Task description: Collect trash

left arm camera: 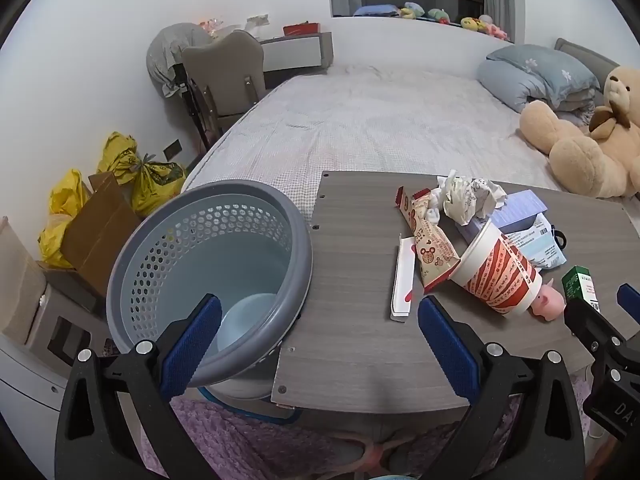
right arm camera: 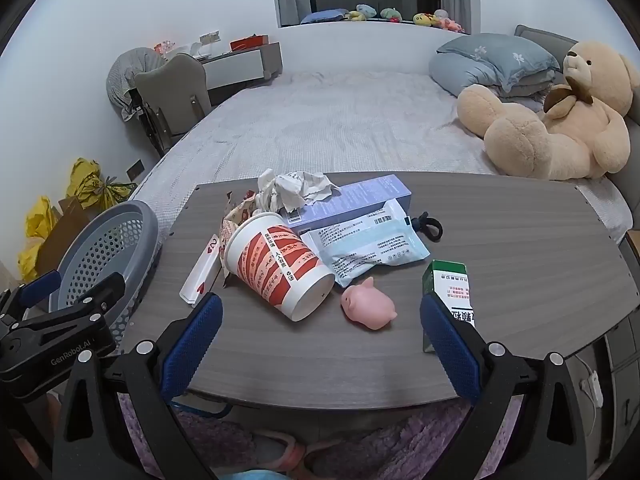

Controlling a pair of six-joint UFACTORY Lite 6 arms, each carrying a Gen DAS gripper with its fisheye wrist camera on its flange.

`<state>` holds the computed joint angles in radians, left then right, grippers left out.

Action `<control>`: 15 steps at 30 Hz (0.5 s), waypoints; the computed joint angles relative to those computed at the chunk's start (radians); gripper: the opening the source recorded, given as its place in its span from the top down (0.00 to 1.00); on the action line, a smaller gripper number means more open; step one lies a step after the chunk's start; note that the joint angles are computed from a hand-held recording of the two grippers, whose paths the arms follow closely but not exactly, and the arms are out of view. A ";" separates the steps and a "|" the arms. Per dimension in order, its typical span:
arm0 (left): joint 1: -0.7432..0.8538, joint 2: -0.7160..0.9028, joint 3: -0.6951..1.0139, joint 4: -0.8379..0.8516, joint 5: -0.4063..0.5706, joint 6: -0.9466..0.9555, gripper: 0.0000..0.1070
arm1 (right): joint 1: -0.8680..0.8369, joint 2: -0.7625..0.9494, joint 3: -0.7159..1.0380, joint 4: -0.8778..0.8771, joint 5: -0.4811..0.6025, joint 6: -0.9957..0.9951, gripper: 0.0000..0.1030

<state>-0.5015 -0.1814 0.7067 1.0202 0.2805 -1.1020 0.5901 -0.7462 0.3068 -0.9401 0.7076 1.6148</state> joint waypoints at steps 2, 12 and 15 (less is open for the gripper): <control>0.003 -0.001 0.001 -0.009 -0.003 0.006 0.10 | 0.000 -0.004 -0.004 0.000 -0.002 0.000 0.08; 0.014 -0.084 -0.041 -0.093 0.005 0.099 0.10 | 0.064 0.001 0.007 0.005 0.038 0.036 0.08; 0.007 -0.077 -0.034 -0.082 0.010 0.086 0.10 | 0.041 -0.026 -0.013 0.017 0.018 0.010 0.08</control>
